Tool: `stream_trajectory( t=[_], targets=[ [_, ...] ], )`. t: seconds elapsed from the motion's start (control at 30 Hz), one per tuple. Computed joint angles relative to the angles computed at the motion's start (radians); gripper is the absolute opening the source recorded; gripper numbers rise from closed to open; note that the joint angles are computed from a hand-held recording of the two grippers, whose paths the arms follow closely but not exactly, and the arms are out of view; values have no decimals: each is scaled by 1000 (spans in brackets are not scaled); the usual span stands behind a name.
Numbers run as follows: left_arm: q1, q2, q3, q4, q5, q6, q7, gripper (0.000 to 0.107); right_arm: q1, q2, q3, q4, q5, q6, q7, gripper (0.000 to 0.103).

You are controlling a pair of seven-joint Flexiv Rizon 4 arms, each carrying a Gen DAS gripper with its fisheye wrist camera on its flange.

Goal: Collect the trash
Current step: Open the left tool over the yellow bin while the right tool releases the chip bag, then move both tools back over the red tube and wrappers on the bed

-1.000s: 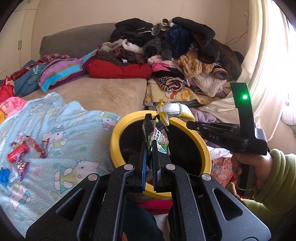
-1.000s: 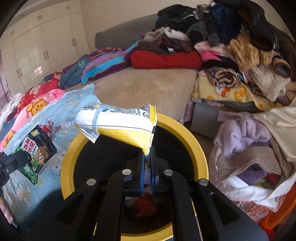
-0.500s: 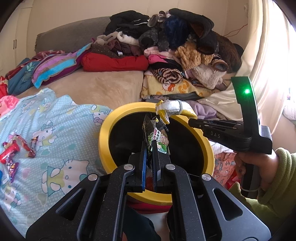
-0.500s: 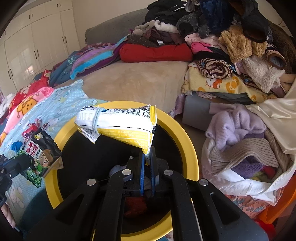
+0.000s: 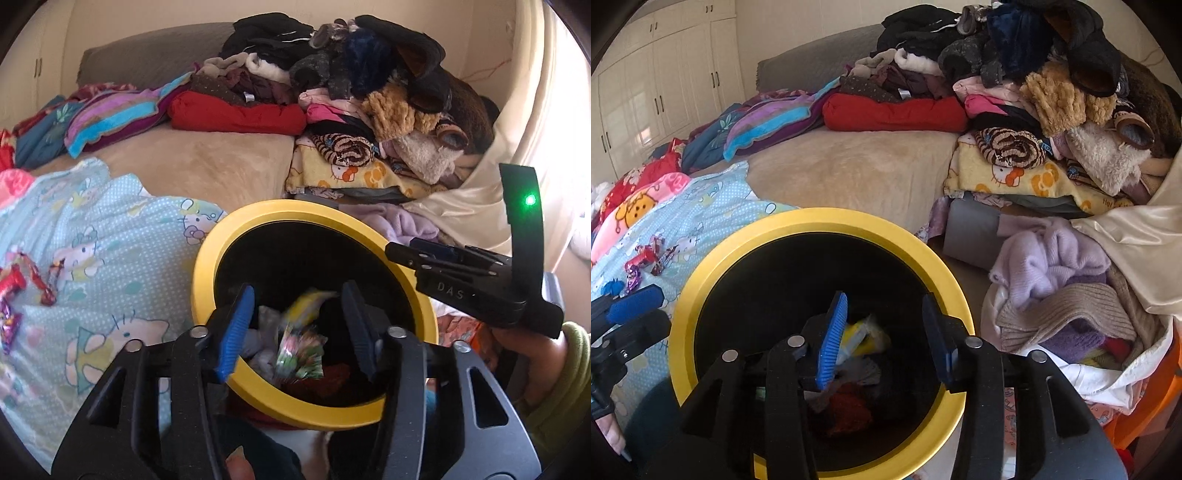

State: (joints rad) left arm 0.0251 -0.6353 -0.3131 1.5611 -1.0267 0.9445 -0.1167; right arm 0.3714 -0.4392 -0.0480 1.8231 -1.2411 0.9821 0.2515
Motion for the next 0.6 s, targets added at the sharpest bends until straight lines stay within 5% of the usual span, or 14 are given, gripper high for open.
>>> stream_trajectory(
  t=[0.07,0.13,0.3,0.6],
  targets=[
    [5,12,-11,19,-36,24,24,81,9,1,-4,-4,-21,-10,12,54],
    [12,20,-12,26,-71,30,27,92,16,0,-5,-14,-54,-11,12,58],
    [13,26,2,19,-124,81,7,92,33,-9,-2,-47,-117,-34,-4,74],
    [36,44,12,24,-206,118,38,92,51,-30,6,-95,-163,-16,8,79]
  ],
)
